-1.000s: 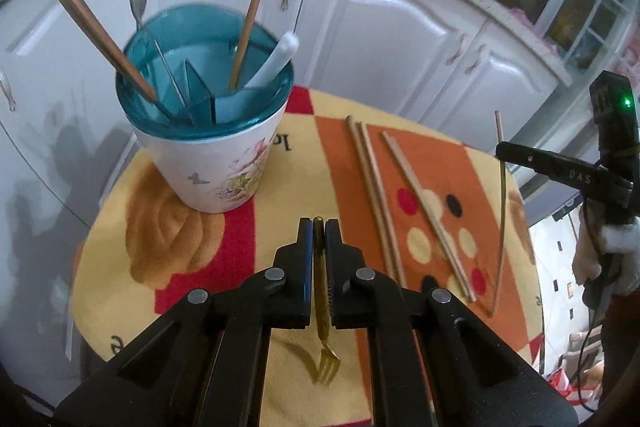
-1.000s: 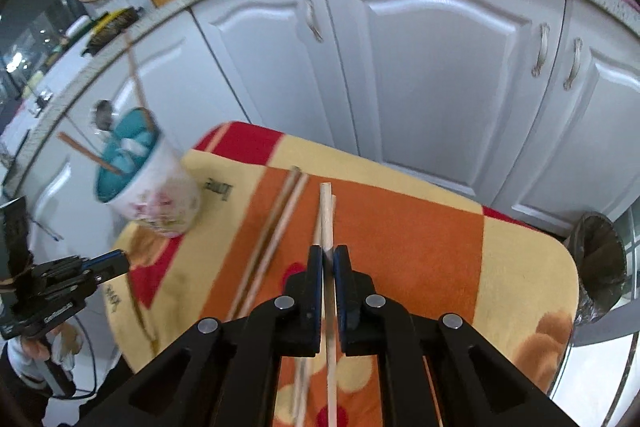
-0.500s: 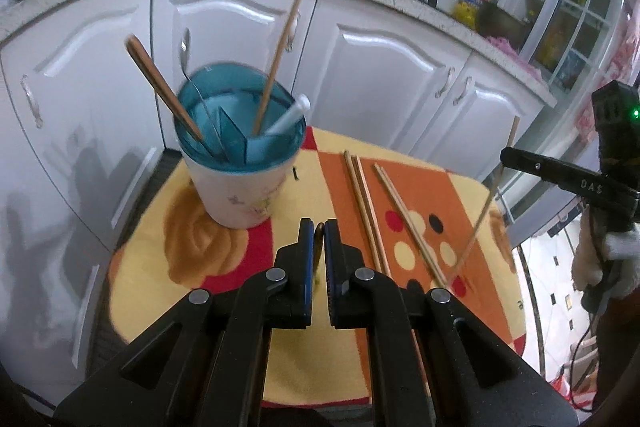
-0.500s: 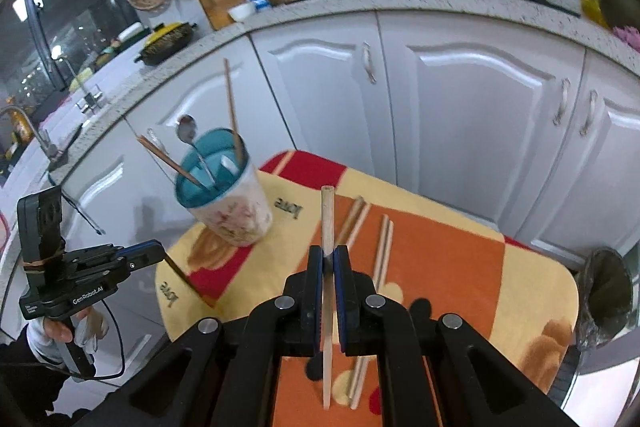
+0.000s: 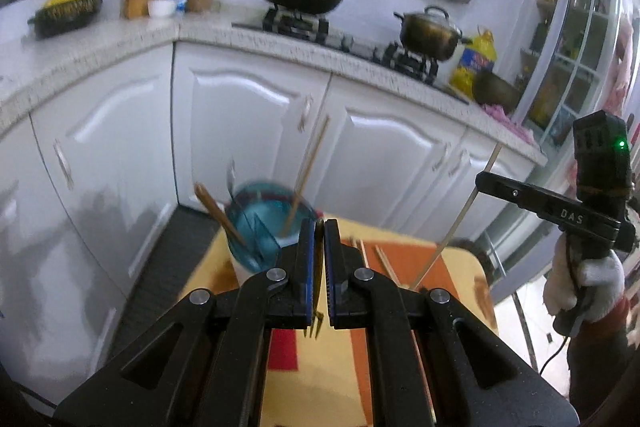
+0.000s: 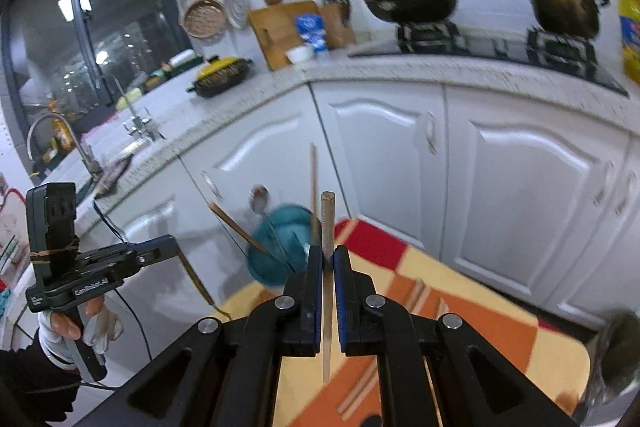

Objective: Organize utensils
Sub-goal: 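Lift and carry the fork and chopstick over the rose-print holder with both grippers, then open both grippers to drop the fork and chopstick into the holder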

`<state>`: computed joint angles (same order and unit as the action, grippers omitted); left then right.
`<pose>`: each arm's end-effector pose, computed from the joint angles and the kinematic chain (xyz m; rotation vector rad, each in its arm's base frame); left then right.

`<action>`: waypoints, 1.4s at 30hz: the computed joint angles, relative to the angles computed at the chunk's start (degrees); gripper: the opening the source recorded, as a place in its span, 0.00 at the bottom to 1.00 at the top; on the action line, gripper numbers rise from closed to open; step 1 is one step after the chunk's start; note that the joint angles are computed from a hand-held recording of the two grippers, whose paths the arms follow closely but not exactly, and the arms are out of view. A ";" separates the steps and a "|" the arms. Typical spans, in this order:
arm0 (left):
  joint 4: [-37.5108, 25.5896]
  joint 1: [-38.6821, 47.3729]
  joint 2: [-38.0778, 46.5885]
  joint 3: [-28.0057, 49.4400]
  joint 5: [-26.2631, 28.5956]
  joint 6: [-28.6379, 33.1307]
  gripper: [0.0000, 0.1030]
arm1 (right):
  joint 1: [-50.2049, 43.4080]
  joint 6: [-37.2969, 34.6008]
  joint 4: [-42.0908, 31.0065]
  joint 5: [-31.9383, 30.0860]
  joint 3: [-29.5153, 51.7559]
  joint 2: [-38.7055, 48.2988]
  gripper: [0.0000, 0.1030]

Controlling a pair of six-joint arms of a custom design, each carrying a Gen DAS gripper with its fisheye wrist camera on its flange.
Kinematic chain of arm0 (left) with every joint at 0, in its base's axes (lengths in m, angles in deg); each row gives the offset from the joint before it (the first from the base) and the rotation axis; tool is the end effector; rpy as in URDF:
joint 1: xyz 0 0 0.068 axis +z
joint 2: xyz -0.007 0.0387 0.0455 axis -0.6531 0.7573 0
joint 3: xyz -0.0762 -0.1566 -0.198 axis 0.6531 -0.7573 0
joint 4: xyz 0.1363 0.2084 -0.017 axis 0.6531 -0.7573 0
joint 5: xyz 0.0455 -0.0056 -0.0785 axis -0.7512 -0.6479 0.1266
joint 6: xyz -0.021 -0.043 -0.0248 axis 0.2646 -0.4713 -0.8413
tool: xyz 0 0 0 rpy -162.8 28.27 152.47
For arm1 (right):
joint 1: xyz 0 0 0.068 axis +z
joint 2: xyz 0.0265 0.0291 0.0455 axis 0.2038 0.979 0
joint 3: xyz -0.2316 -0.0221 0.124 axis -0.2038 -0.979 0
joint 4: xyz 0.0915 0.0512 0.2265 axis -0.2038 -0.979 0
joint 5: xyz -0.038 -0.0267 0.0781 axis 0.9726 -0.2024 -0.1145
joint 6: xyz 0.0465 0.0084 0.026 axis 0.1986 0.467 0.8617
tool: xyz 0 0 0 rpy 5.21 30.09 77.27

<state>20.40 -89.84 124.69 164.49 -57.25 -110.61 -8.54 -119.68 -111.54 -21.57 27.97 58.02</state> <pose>0.1605 -0.1621 0.4339 0.0091 2.1705 -0.3683 0.2348 -0.0573 0.4424 -0.5541 2.1316 0.6525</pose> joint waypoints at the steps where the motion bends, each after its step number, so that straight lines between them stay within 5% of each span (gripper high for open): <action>1: 0.03 0.59 0.20 0.86 -0.15 0.65 0.03 | 0.87 0.88 0.13 -0.08 1.20 0.32 0.05; 13: 2.40 8.43 5.76 6.45 3.04 5.87 0.03 | 15.48 17.46 10.05 6.91 14.86 6.05 0.05; 24: 6.41 10.77 7.17 -0.70 5.69 3.74 0.03 | 25.18 21.01 25.13 19.11 -1.71 2.81 0.05; 39: 9.79 13.27 7.73 -10.38 10.08 -1.51 0.03 | 24.26 19.43 23.69 19.12 -11.08 5.63 0.05; 42: 10.00 12.83 6.81 -11.18 9.56 -2.36 0.03 | 22.86 19.30 22.83 18.32 -11.90 5.23 0.24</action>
<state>30.40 -77.01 131.50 153.31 -47.69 -112.97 14.32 -100.38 -88.71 -3.25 16.07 63.25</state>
